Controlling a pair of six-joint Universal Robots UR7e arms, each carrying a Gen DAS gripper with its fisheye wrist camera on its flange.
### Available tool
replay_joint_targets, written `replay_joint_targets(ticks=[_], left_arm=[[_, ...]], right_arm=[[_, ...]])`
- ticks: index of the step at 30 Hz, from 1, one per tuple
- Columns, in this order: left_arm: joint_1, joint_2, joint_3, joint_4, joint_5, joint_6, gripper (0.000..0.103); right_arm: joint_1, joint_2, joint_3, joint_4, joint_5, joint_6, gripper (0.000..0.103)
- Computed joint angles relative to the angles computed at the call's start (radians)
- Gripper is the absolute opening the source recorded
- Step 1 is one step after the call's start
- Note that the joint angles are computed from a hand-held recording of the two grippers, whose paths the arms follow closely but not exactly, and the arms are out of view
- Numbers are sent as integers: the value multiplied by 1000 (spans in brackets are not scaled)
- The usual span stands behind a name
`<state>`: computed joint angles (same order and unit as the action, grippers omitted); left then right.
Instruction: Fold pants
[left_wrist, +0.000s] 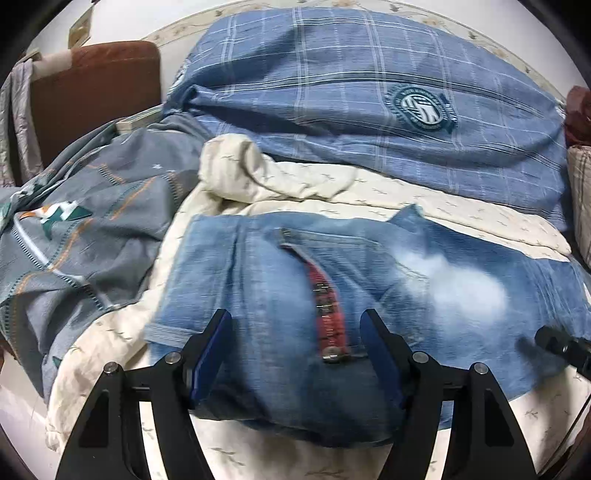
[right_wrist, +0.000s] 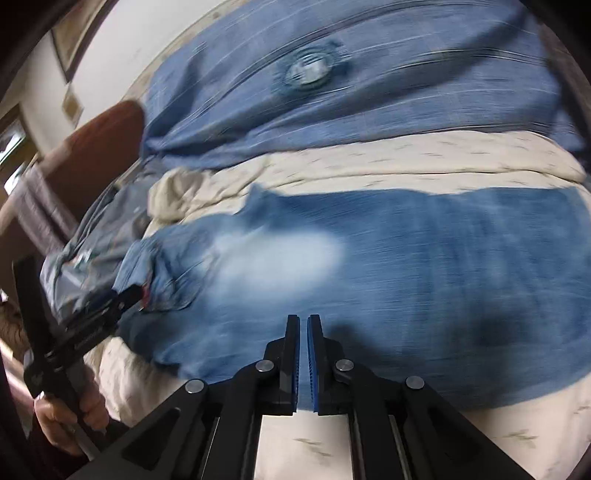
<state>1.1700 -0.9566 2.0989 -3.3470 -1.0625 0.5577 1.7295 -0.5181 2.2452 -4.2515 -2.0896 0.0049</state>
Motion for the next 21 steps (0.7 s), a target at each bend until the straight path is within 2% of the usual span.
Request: replay_joint_targets(ticks=[7, 10, 13, 16, 19, 21], left_arm=[[18, 4, -13, -20, 37, 33, 72], [20, 15, -24, -11, 66, 42, 72], [21, 35, -38, 1, 118, 44, 81], [30, 27, -52, 42, 112, 2, 85], [33, 16, -54, 71, 105, -33, 85], [28, 14, -45, 39, 101, -22, 85]], right_arm=[[32, 38, -85, 81, 34, -32, 6], [36, 47, -119, 157, 33, -32, 6], [38, 54, -146, 256, 8, -21, 6], [50, 66, -153, 255, -22, -43, 7], [48, 55, -140, 265, -6, -43, 7], [47, 48, -131, 250, 9, -46, 7]])
